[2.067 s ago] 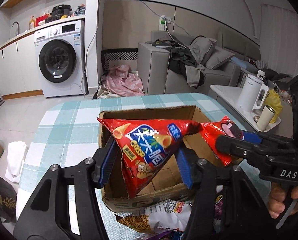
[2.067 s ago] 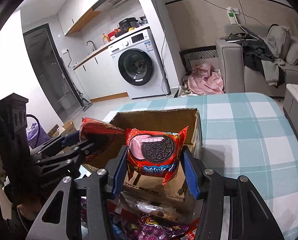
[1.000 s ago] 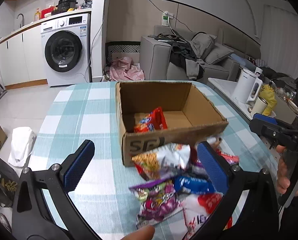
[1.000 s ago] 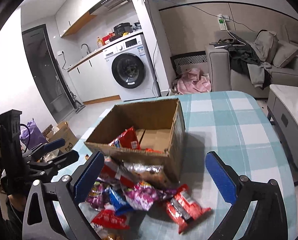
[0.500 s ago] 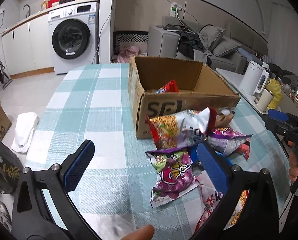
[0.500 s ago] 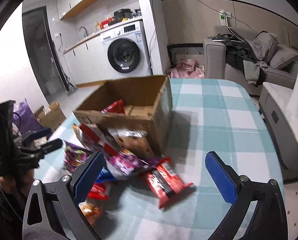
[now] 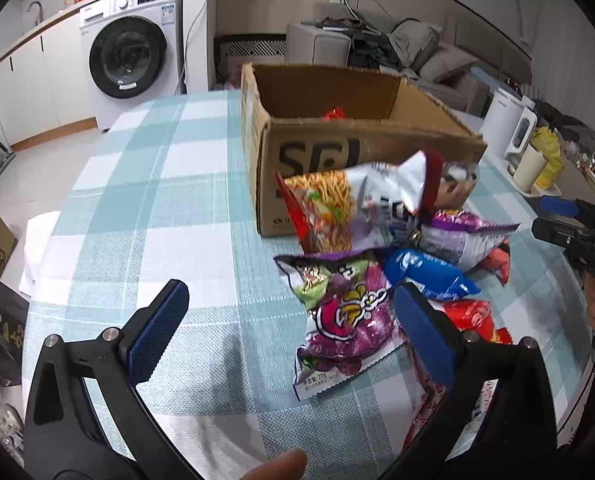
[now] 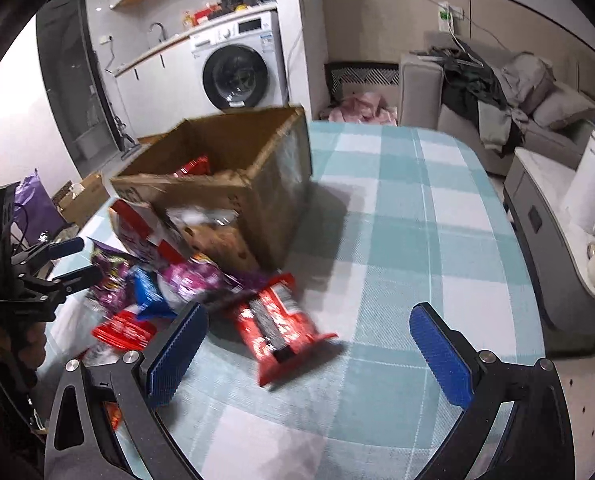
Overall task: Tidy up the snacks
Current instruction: 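Grasp red wafer pack with right gripper while left gripper grasps purple bag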
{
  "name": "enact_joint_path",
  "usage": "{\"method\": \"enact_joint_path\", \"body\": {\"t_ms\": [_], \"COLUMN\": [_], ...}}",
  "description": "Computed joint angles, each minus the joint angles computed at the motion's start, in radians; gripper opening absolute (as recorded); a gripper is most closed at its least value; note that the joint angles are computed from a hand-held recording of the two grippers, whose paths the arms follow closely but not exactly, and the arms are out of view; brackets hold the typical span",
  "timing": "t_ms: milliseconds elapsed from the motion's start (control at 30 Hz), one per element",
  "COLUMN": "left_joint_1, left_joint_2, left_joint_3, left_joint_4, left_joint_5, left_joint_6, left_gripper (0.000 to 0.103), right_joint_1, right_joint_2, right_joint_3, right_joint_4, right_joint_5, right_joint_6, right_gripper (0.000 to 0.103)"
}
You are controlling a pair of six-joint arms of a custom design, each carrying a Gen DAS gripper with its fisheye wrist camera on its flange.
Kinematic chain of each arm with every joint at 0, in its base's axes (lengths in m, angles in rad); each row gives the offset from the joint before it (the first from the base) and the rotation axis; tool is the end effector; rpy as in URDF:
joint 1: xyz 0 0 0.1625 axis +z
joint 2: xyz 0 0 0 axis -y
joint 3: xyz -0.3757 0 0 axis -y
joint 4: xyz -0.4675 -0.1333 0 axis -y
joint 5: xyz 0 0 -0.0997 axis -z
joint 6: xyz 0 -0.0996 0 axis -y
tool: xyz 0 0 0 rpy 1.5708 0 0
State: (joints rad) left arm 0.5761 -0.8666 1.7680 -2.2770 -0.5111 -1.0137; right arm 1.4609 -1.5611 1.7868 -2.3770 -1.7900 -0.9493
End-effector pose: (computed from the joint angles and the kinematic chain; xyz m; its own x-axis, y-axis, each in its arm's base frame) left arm -0.4014 -0.5233 0.0151 -0.7642 -0.1880 -0.6170 0.3292 0.7089 -0.6237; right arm 0.0456 -0.6046 0.4069 -0.6318 -0.5444 0.5518 -0.7247 0.6673 -0.1715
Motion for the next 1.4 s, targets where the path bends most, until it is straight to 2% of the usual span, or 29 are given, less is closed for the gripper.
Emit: {"method": "enact_joint_path", "body": {"t_ms": [200, 300, 500, 733, 967, 1100, 1133, 1200, 1233, 1400], "left_joint_1": [0.025, 0.032, 0.055, 0.090, 0.107, 0.116, 0.117, 0.115, 0.116, 0.111], "left_joint_2": [0.014, 0.018, 0.027, 0.038, 0.022, 0.019, 0.022, 0.025, 0.027, 0.034], "left_joint_3": [-0.011, -0.016, -0.010, -0.011, -0.002, 0.000, -0.003, -0.005, -0.007, 0.001], "left_joint_4": [0.007, 0.019, -0.098, -0.135, -0.101, -0.103, -0.097, -0.080, -0.082, -0.149], "left_joint_5": [-0.035, -0.030, -0.087, -0.122, -0.098, -0.094, -0.090, -0.084, -0.082, -0.091], "left_joint_6": [0.004, -0.008, 0.066, 0.075, 0.059, 0.074, 0.073, 0.067, 0.075, 0.151], "left_gripper": [0.102, 0.102, 0.102, 0.102, 0.102, 0.102, 0.102, 0.102, 0.101, 0.083], "right_joint_1": [-0.015, -0.017, -0.019, -0.015, -0.009, -0.005, -0.004, -0.002, -0.001, 0.004], "right_joint_2": [0.039, 0.056, 0.083, 0.102, 0.117, 0.117, 0.118, 0.117, 0.118, 0.116], "right_joint_3": [-0.023, -0.032, -0.039, -0.032, -0.014, 0.001, 0.004, 0.007, 0.009, 0.024], "right_joint_4": [0.005, 0.008, 0.027, 0.020, -0.050, -0.070, -0.070, -0.057, -0.055, -0.070], "right_joint_5": [-0.030, -0.055, -0.080, -0.089, -0.114, -0.125, -0.128, -0.126, -0.125, -0.125], "right_joint_6": [0.023, 0.038, 0.054, 0.049, 0.061, 0.032, 0.028, 0.027, 0.026, 0.000], "right_gripper": [0.103, 0.103, 0.103, 0.103, 0.103, 0.102, 0.100, 0.091, 0.087, 0.081]}}
